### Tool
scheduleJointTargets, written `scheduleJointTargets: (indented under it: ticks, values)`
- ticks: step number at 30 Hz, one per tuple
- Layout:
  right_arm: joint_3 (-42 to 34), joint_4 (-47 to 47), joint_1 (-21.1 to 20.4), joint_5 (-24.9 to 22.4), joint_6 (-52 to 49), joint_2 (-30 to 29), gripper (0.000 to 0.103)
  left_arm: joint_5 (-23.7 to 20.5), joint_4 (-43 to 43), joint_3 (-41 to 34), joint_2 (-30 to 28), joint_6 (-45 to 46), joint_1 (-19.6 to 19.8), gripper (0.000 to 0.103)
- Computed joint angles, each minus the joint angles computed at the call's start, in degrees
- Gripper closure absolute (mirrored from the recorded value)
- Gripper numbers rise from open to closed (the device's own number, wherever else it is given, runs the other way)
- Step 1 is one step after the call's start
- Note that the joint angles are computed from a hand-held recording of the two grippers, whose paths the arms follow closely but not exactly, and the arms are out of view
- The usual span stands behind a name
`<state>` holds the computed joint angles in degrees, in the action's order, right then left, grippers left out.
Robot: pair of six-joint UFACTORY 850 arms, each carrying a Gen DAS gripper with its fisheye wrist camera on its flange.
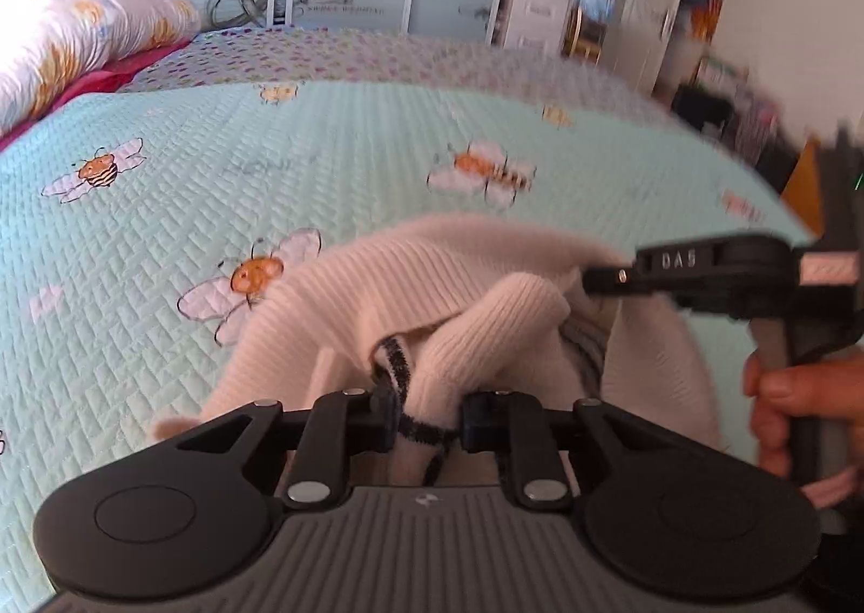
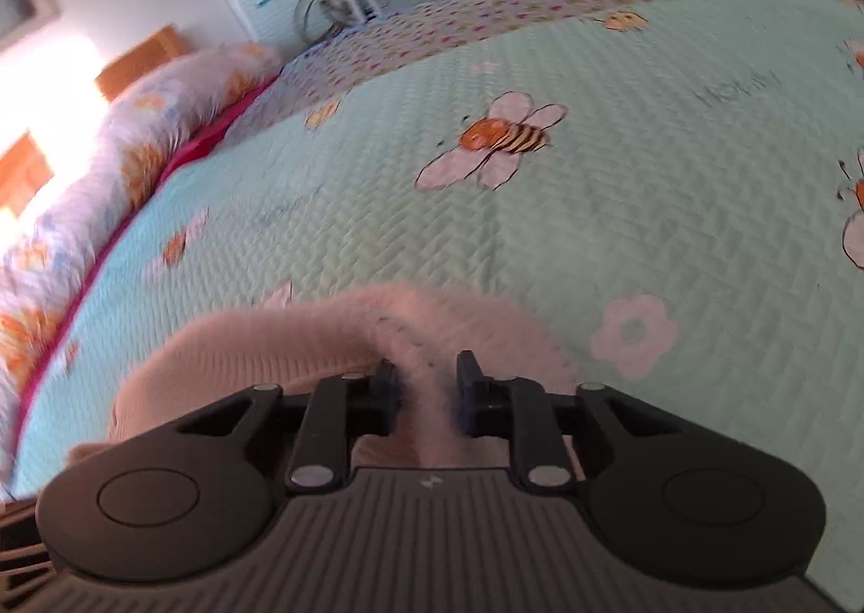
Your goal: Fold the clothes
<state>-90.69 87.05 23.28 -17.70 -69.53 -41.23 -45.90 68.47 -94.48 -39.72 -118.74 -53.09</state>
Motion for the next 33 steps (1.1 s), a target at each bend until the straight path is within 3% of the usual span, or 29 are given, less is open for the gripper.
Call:
scheduleJointTargets:
  ticks: [5,7,9,10,12,13,14,17,19,22,24,26,27,28,31,32,33]
  values:
    - [4.7,18.2,-3.1,0.7,-14.9,3.9,0.095,-1.2,18.4,9.6,9.0,-18.0,-3.0,0.09]
    - [7.1,16.9,-4.1,-2.2,-13.7,5.5,0.094,-3.6,22.7,11.3,10.5,-20.9,-4.4,0.09]
    - [10.3,17.9,-4.4,-5.8,-16.6,7.6,0.088,-4.7,22.2,11.1,10.6,-20.7,-5.2,0.09]
    - [12.2,19.7,-3.9,-7.5,-21.5,8.8,0.083,-4.1,19.7,10.3,9.8,-18.7,-5.1,0.089]
    - [15.3,22.1,-1.8,-7.4,-30.1,10.9,0.039,-2.8,11.8,7.1,7.3,-10.9,-4.9,0.084]
    - [16.0,22.2,-0.7,-6.2,-31.8,11.5,0.032,-3.0,6.6,4.6,5.5,-5.2,-4.8,0.07]
    - [16.5,22.5,0.4,-4.9,-34.0,11.7,0.027,-4.2,2.5,2.0,3.5,0.5,-4.8,0.063]
    - [15.3,19.0,3.2,1.6,-31.7,10.8,0.027,-7.3,-5.1,-5.0,-1.4,15.1,-4.7,0.053]
    - [13.9,11.7,4.0,4.6,-24.5,9.7,0.027,-8.9,-8.7,-9.7,-4.7,22.7,-3.9,0.029]
    - [13.4,5.4,4.2,6.1,-17.2,9.0,0.027,-10.3,-13.2,-15.2,-8.9,31.2,-1.6,0.023]
    - [14.1,6.3,3.5,4.2,-16.4,8.9,0.027,-8.2,-16.2,-16.9,-10.8,33.8,-0.1,0.024]
    - [14.4,7.6,2.9,3.1,-15.3,8.8,0.027,-6.1,-16.8,-15.2,-10.9,31.6,1.0,0.032]
    - [13.8,4.7,2.8,3.1,-11.8,8.2,0.027,-5.3,-15.8,-14.1,-10.3,28.6,1.1,0.059]
    - [13.1,1.0,2.8,3.1,-7.7,7.6,0.027,-4.5,-14.6,-12.9,-9.7,25.2,1.2,0.076]
    - [11.4,-1.3,2.5,1.7,-5.7,5.9,0.028,1.6,-6.2,-4.3,-3.4,10.3,1.3,0.09]
    - [10.4,-2.4,2.4,0.7,-4.5,5.1,0.037,1.4,-4.2,-3.1,-2.2,8.4,1.2,0.09]
    - [9.3,-3.4,2.2,-0.2,-3.4,4.4,0.056,0.8,-3.0,-2.5,-1.1,7.8,1.1,0.091]
